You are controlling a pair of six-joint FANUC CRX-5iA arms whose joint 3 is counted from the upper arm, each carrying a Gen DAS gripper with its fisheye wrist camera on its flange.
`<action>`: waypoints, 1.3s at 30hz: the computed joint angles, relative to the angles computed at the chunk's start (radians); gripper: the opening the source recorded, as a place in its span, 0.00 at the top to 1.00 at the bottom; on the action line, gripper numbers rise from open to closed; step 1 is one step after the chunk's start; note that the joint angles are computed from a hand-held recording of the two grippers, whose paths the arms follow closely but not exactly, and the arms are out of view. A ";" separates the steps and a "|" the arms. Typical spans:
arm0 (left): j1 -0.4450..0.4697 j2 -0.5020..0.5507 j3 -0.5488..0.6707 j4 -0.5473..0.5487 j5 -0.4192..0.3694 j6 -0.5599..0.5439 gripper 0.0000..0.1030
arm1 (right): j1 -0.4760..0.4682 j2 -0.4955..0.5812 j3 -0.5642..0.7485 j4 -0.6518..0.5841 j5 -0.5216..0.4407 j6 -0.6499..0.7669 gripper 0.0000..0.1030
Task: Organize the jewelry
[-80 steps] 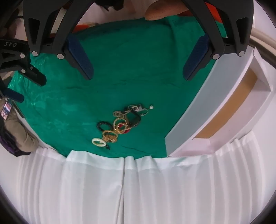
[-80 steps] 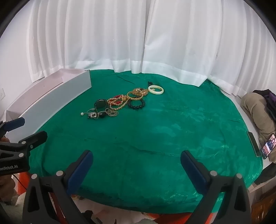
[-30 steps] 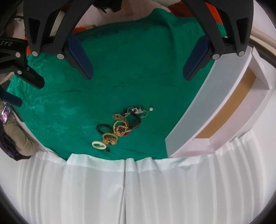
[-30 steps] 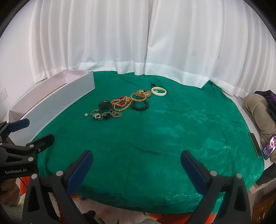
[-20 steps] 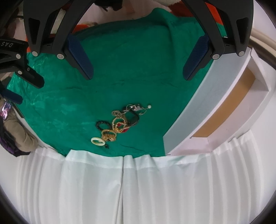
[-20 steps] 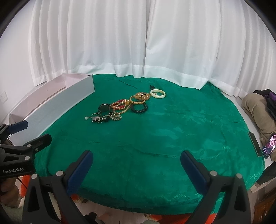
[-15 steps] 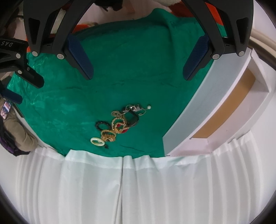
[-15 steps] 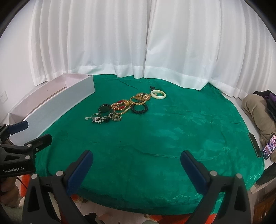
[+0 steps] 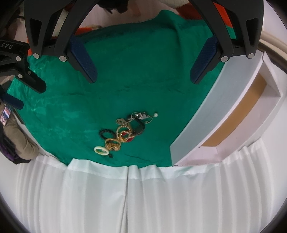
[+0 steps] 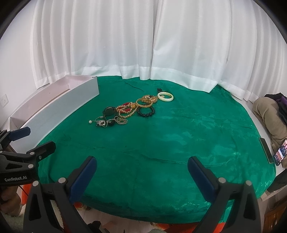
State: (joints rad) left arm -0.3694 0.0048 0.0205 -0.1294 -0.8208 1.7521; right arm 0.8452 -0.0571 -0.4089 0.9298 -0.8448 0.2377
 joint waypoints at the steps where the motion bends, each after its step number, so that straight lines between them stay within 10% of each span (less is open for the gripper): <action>1: -0.002 0.001 0.001 -0.004 0.000 0.004 0.00 | 0.001 0.002 0.002 -0.002 -0.001 0.002 0.00; 39: -0.006 0.030 0.029 -0.035 -0.046 0.025 0.00 | 0.005 0.021 0.033 -0.063 0.006 0.057 0.00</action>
